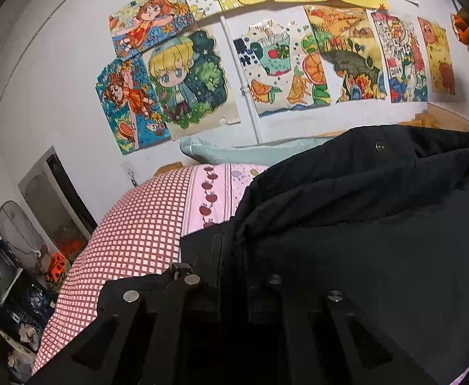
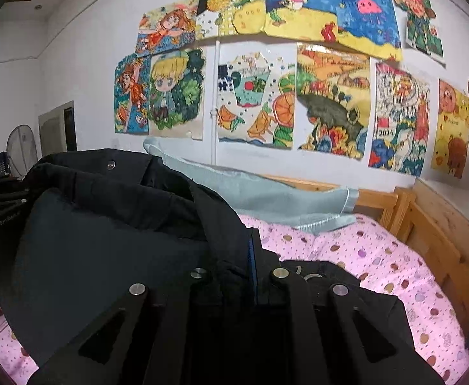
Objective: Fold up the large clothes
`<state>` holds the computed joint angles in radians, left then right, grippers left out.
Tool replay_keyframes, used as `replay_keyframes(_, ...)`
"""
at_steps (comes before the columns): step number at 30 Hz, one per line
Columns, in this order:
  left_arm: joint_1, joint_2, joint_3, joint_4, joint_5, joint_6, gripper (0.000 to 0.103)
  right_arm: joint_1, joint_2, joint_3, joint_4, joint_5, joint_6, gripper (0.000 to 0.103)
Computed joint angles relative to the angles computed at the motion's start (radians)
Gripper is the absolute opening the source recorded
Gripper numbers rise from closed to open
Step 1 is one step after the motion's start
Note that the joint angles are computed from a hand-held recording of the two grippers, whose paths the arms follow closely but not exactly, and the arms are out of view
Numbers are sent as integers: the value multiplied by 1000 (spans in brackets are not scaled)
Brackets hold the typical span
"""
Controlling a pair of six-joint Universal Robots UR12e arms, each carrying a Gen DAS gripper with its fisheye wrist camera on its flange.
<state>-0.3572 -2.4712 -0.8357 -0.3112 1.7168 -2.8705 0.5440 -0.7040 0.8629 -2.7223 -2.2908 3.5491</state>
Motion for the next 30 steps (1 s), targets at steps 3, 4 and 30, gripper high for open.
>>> replay_keyframes(3,2,-2,0,-12,-15,-13,13,-7,-4,17,-1,28,33,13)
replay_keyframes(4,3,0,-5,-14,-23,-25,14,-10,-7,27,-9,45,47,13)
replay_keyframes(30,74,151,-362,277,-330,-39,99,56,-138,337,-247,46,-73,94)
